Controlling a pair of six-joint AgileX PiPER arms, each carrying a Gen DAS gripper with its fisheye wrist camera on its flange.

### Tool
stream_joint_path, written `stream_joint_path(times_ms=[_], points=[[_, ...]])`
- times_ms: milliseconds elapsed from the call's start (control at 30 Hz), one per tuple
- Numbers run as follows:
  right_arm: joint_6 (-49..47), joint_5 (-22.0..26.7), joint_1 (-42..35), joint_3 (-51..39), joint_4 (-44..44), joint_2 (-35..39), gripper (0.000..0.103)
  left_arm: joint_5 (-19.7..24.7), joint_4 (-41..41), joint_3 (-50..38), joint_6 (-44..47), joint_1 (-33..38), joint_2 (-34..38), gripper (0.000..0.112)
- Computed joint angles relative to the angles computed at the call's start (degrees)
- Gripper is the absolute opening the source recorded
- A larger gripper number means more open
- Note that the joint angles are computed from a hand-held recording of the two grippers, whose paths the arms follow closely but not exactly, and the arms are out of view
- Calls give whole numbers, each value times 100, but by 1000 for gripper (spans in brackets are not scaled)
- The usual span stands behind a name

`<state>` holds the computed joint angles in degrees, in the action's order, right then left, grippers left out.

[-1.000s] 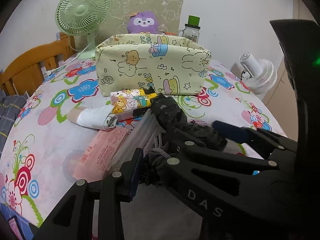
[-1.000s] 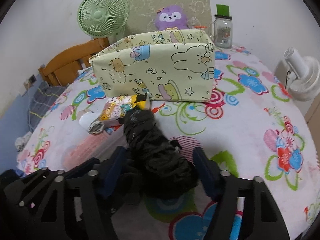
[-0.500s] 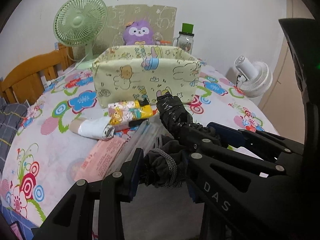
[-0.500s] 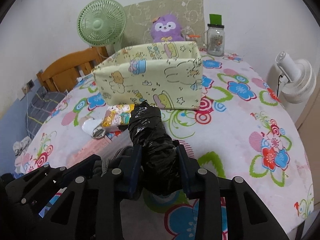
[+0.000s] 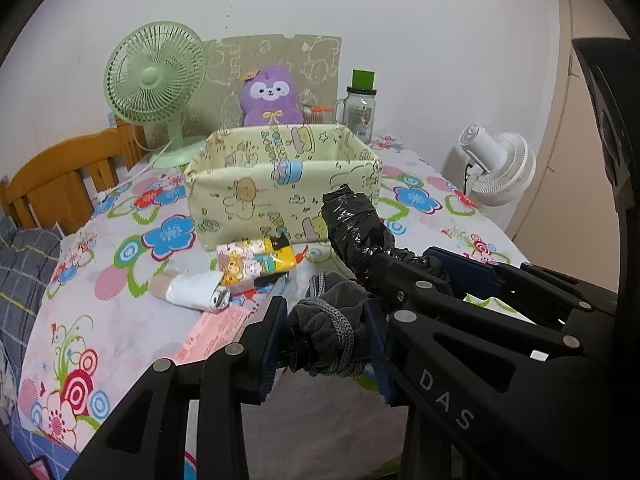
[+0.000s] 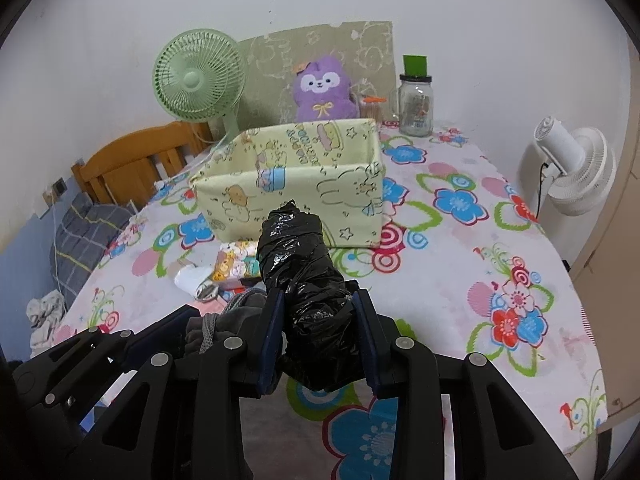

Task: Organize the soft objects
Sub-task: 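Carry the black umbrella and grey glove over the fabric box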

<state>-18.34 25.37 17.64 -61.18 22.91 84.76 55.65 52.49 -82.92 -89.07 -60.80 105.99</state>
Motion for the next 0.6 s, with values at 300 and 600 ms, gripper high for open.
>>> stream_joint_path(times_ms=[300, 600], points=[[692, 185, 75, -243, -641, -151, 38, 243, -55, -350, 386, -2, 9, 40], [1118, 387, 119, -585, -1001, -226, 38, 462, -27, -694, 759, 16, -22, 40]])
